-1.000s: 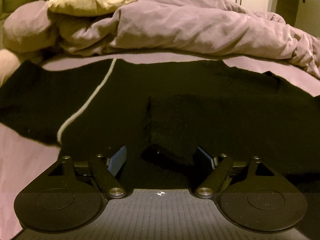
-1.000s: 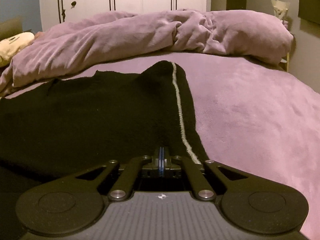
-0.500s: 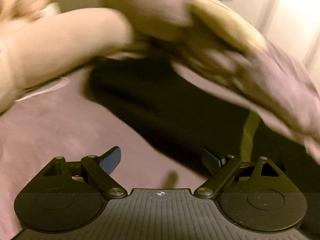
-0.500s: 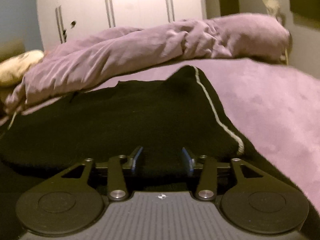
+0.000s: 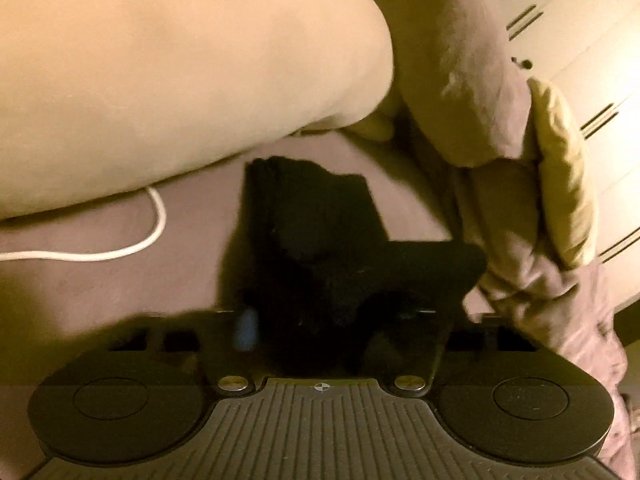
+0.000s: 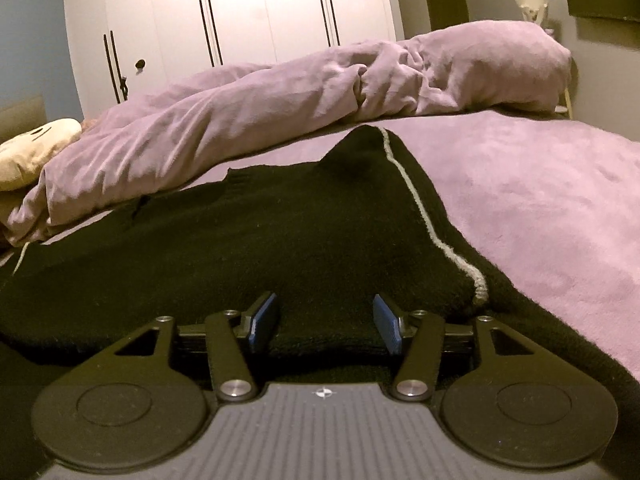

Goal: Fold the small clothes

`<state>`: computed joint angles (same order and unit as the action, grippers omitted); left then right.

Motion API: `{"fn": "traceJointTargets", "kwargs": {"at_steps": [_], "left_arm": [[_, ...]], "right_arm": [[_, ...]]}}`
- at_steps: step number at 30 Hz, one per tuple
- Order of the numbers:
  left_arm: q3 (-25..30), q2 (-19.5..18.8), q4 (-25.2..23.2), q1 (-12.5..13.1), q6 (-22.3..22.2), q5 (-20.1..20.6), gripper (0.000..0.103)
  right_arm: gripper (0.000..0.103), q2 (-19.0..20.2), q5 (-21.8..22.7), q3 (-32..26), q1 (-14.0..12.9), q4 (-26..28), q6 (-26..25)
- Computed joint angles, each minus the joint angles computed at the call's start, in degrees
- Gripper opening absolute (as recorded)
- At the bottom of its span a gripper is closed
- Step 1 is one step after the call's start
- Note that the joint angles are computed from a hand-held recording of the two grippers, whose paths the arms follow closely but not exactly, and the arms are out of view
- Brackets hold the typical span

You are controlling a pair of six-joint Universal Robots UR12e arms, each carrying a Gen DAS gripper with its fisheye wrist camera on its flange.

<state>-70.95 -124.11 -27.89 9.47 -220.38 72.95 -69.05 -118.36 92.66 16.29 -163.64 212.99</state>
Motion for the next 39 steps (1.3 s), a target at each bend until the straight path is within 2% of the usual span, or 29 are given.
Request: {"fn": "traceJointTargets", "kwargs": {"at_steps": [1,2,3,4,7,9,10,12,13,15,17,19,20,22,23,25,27,29,31,33,35,37,39], "left_arm": [[0.16,-0.3,-0.26,0.55,-2.42,-2.68,0.013],[-0.03,-0.45,0.21,0.7,-5.13,-4.05,0.012],[-0.21,-0.31,1.46,0.44,-5.92,-3.01,0.01],[-1.09,0.44,3.14,-0.07,-4.3,-1.33,0.009],[-0.54,1.84,5.99,-3.06,8.2,5.61,0.009],[-0.74,3.01,10.02,-5.77,17.9,10.01,0.009],[-1.05,3.66,12.55,-7.23,23.15,10.82,0.009],[-2.04,4.93,18.05,-10.51,33.71,10.18,0.009],[-2.52,5.5,19.43,-11.71,36.97,8.39,0.009],[-3.47,6.94,18.22,-14.39,42.23,4.66,0.01],[-4.01,7.55,15.64,-17.59,46.69,5.2,0.021],[-4.87,7.78,11.8,-20.82,52.31,7.43,0.072],[-5.7,7.9,10.83,-22.11,54.11,8.76,0.078],[-7.69,8.66,6.91,-23.78,57.51,9.83,0.078],[-9.2,9.45,5.37,-24.11,57.92,10.54,0.077],[-12.61,11.32,4.36,-24.09,55.27,12.2,0.077],[-15.94,13.0,6.04,-23.37,52.35,13.04,0.081],[-19.68,15.14,7.64,-22.6,48.48,16.99,0.084],[-22.91,17.48,7.37,-21.22,45.1,17.05,0.084],[-25.18,19.21,6.15,-19.72,39.01,17.5,0.086],[-26.03,20.08,4.58,-18.48,34.12,17.98,0.086],[-27.01,21.41,2.59,-17.76,29.92,20.18,0.086],[-26.7,21.87,-0.78,-17.49,27.99,22.28,0.086]], "right_arm": [[0.054,0.07,-0.07,-0.04,-0.01,-0.09,-0.1],[0.054,0.07,-0.01,0.03,-0.03,-0.27,-0.01],[0.054,0.0,0.21,0.19,-0.09,-0.6,0.16],[0.054,-0.05,0.4,0.35,-0.14,-0.9,0.34],[0.054,-0.15,0.71,0.59,-0.21,-1.3,0.57],[0.055,-0.24,1.02,0.76,-0.26,-1.64,0.83],[0.055,-0.31,1.28,0.9,-0.34,-1.91,0.97],[0.055,-0.46,1.98,1.28,-0.55,-2.73,1.45],[0.055,-0.51,2.19,1.41,-0.61,-3.0,1.56],[0.055,-0.56,2.4,1.47,-0.66,-3.15,1.7],[0.056,-0.65,2.7,1.54,-0.73,-3.27,1.89],[0.059,-0.91,3.75,1.98,-1.0,-4.13,2.32],[0.06,-1.08,4.62,2.33,-1.21,-4.9,2.74],[0.065,-1.43,6.29,2.88,-1.61,-5.97,3.37],[0.066,-1.56,7.16,3.05,-1.81,-6.35,3.5],[0.071,-1.84,8.78,3.02,-2.17,-5.97,3.79],[0.076,-2.16,9.49,2.31,-2.17,-3.87,3.1],[0.078,-2.32,8.1,1.26,-1.4,-1.67,2.49],[0.081,-2.18,6.6,1.06,-0.48,-3.21,2.91],[0.081,-1.67,6.43,0.12,0.5,-3.72,3.07],[0.081,-0.63,8.23,-1.79,1.47,-3.83,-0.49],[0.081,1.04,11.4,-4.5,2.69,-4.7,-6.73],[0.081,2.81,15.36,-7.29,3.72,-5.54,-11.51]]}}
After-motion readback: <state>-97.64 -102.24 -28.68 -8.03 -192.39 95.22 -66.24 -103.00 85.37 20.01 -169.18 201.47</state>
